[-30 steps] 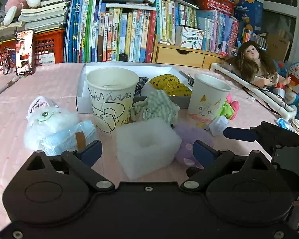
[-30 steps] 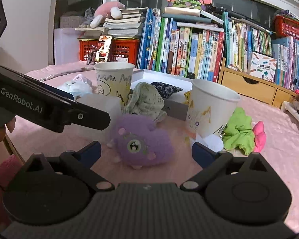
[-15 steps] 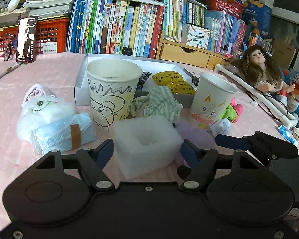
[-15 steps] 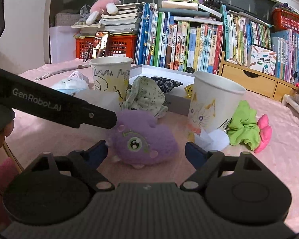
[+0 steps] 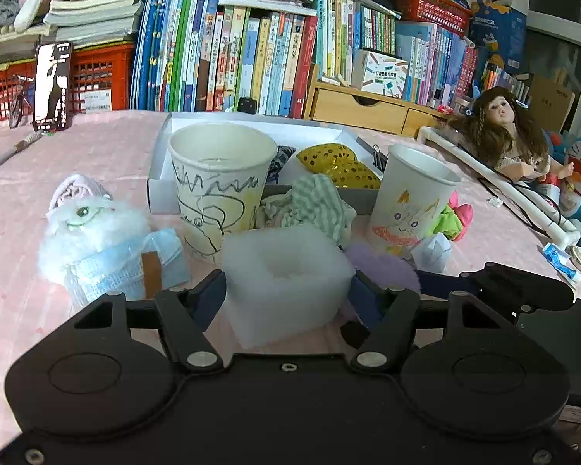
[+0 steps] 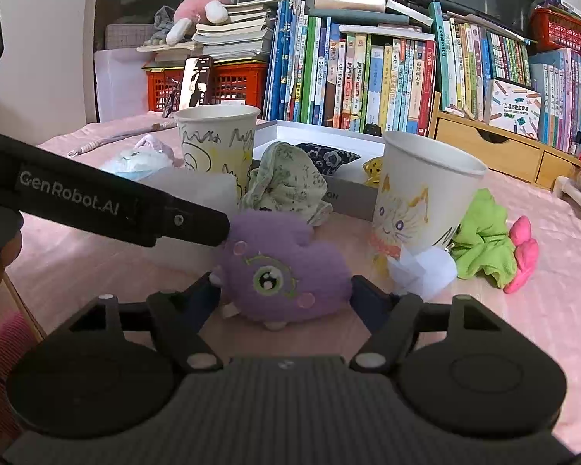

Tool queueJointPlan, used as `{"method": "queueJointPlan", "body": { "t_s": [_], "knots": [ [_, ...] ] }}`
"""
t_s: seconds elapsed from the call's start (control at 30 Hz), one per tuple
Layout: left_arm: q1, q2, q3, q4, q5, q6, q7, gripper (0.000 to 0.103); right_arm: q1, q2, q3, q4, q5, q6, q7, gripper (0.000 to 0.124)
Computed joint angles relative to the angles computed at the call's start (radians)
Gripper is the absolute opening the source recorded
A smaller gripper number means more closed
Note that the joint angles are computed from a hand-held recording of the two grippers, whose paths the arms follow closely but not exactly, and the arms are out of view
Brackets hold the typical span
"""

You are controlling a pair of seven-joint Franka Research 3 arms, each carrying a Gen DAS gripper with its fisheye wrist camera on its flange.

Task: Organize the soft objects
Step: 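Grasp the white foam block with the left tool while the right tool grasps the purple plush, then lift the foam block with the left tool while the right tool carries the plush toward the tray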

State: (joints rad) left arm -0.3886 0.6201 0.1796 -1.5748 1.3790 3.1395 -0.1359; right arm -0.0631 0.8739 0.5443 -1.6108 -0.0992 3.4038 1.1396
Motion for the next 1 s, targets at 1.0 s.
{"method": "queueJointPlan", "body": {
  "t_s": [1.0],
  "knots": [
    [0.106,-0.05,-0.139,0.006,0.27,-0.052,-0.181,0.066,0.013,-0.051,-0.052,-0.062,-0.055,0.097,0.113,0.069]
  ]
}}
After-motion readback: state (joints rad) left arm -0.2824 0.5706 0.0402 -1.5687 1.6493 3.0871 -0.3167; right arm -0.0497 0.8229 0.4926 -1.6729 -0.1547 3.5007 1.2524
